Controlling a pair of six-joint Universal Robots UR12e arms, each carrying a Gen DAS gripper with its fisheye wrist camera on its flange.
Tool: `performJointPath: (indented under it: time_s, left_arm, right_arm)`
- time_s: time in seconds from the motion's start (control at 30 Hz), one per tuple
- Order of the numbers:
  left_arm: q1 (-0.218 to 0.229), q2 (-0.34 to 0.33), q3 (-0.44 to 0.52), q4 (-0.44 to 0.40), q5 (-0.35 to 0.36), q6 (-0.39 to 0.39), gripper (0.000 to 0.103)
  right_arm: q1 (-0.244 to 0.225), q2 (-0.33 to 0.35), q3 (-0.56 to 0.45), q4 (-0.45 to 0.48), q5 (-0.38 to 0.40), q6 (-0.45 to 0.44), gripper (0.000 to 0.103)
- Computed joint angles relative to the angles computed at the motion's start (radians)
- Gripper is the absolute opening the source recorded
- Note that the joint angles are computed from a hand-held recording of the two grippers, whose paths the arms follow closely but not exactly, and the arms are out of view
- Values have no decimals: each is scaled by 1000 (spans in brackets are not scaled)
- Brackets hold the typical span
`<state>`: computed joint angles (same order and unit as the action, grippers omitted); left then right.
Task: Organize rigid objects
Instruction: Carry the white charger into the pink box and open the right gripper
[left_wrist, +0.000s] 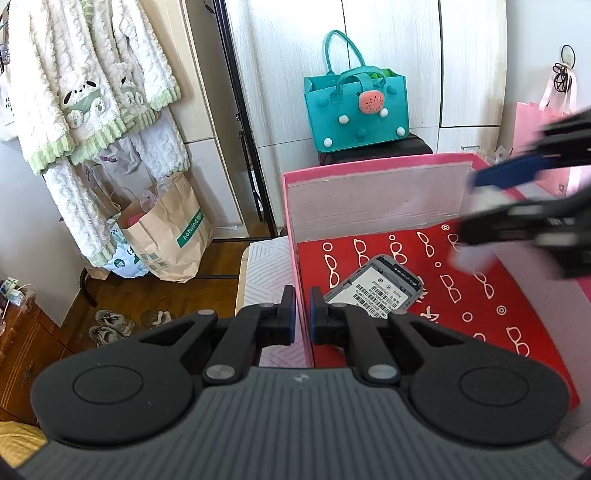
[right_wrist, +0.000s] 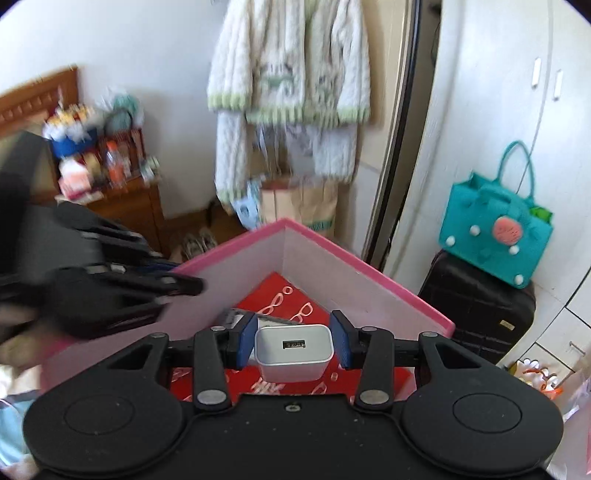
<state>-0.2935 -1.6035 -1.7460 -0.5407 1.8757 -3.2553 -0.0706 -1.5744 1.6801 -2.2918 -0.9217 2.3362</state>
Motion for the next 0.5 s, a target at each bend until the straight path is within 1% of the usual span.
performJointPath:
  time_s: [0.07,0.13,0.2,0.23,0.27,0.3,0.33,0.4,0.5]
  left_arm:
    - [1,1,-3,5,-1,-5,7]
    - [2,3,-6,12,-4,-6,7]
    - [1,4,-10,22,-2,-2,7]
    - [-2,4,-13,36,4,8,7]
    - [-5,2,-15,44,12,19,7]
    - [-6,2,-16,48,16,23,7]
    - [-6,2,-16,50,15,23,7]
    - [-4,2,-16,51,9,22,7]
    - [-4,2,-16,53,7,23,7]
  right_arm:
    - [33,43,-33,-8,-56,25,48]
    - [52,76,-62,9,-99,38,48]
    - [63,94,-71,6,-137,50,48]
    - [67,99,-78,24,-156,44,48]
    - [66,99,-83,44,-161,46,48]
    - [60,96,-80,43,-153,48,48]
    - [60,93,-77,43,-161,33,48]
    - [66,88,-72,50,-201,8,48]
    - [66,82,-68,83,-231,-32,48]
